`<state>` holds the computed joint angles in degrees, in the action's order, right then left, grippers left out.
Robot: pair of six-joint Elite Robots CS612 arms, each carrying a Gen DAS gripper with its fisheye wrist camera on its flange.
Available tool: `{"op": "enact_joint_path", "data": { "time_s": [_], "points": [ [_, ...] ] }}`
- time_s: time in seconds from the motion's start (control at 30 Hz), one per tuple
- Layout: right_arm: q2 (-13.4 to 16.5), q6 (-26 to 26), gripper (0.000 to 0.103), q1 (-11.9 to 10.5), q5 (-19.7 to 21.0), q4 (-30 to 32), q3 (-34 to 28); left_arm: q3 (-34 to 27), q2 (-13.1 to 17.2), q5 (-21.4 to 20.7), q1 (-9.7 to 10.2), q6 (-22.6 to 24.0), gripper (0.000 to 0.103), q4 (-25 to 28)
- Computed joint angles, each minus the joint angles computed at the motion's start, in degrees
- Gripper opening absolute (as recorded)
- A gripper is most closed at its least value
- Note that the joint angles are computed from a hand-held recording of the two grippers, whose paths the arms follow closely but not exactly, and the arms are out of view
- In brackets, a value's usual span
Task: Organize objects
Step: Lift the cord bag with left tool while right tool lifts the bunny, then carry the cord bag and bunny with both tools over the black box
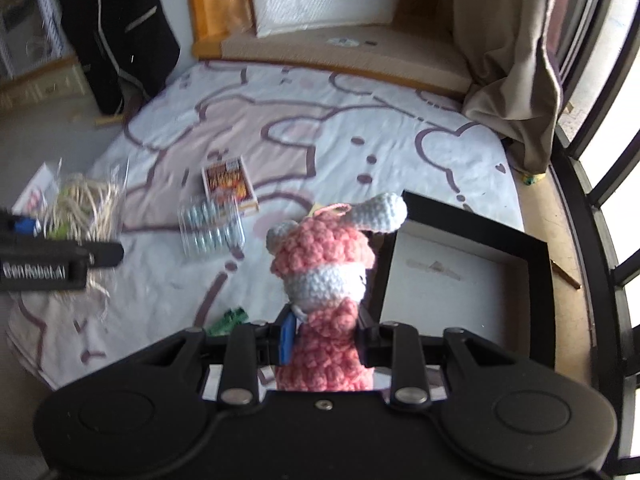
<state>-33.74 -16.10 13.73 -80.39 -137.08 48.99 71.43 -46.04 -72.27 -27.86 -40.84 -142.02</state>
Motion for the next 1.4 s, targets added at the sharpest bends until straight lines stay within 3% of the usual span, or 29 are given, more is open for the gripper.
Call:
{"op": "enact_joint_path", "data": {
  "time_s": [0.5, 1.4],
  "points": [
    [0.1, 7.6, 0.031, -0.7, 3.3, -4.4, -0.4, 0.6, -0.5, 3.0, -0.27, -2.5, 0.063, -1.7],
    [-1.8, 10.8, 0.031, -2.7, 1.7, -6.8, 2.3, -3.0, 0.5, 5.4, -1.73, -1.8, 0.063, 1.1]
  ]
}}
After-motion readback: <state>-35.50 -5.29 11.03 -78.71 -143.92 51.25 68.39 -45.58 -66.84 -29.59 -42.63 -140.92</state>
